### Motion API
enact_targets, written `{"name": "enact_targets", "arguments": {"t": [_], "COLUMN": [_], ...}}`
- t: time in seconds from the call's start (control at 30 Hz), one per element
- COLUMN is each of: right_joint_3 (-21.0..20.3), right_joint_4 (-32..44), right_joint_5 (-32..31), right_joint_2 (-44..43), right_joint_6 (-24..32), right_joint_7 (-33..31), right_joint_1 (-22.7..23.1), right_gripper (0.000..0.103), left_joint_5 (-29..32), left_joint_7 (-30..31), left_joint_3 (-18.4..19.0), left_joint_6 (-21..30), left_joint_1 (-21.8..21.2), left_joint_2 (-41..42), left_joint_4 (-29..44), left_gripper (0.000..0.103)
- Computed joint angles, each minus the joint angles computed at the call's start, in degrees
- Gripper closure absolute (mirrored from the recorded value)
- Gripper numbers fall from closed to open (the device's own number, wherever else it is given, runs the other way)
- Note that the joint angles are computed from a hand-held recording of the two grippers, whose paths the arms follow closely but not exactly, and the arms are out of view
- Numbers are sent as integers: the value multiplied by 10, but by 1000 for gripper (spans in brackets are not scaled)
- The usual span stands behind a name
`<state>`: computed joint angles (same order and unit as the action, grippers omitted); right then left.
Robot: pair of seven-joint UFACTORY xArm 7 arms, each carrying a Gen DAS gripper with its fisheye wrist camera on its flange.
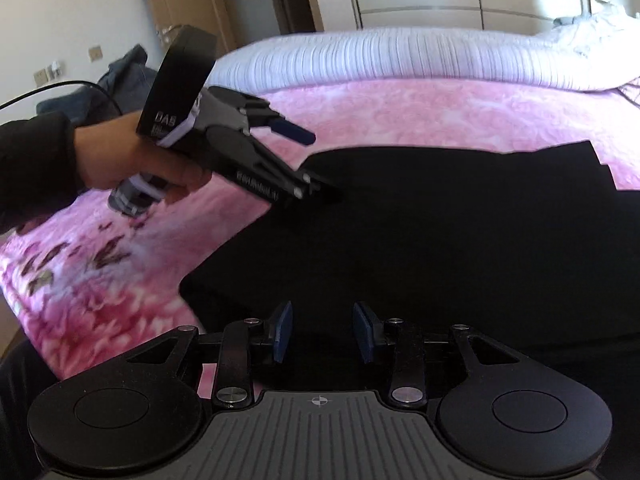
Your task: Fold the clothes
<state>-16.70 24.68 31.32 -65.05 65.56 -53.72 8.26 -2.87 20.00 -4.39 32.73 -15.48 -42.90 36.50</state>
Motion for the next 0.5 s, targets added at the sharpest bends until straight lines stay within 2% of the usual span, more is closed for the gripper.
{"name": "enact_targets", "arguments": {"t": [0.03,0.1,0.2,0.27,0.3,0.37,0.43,0.5], "right_joint_3": [-4,-11,-9,-11,-12,-11,-6,1], "right_joint_4": [8,24,52,80,95,130,170,216], "right_joint_5": [-4,1,3,-1,-1,4,18,30], "right_joint_2": [3,9,59,116,146,210,282,358], "right_joint_6": [4,-21,-101,-144,-163,-189,-205,-208], "right_joint_7": [1,2,-7,-11,-13,-22,-34,-35], "right_joint_1": [-3,-13,-14,-7,-1,17,40,41], "right_gripper": [66,66,65,65,65,65,65,65], "left_joint_5": [-5,-11,-17,-14,-13,-6,3,8], "left_joint_7": [5,20,48,64,67,60,51,45], "left_joint_3": [5,7,0,-14,-21,-37,-51,-55], "left_joint_6": [3,10,42,68,76,74,72,74], "left_joint_1": [-7,-25,-57,-74,-78,-72,-68,-67], "left_joint_2": [-7,-32,-63,-81,-88,-95,-103,-104], "left_joint_4": [0,-8,-18,-23,-26,-31,-35,-34], "left_gripper": [31,31,31,31,34,38,40,40]}}
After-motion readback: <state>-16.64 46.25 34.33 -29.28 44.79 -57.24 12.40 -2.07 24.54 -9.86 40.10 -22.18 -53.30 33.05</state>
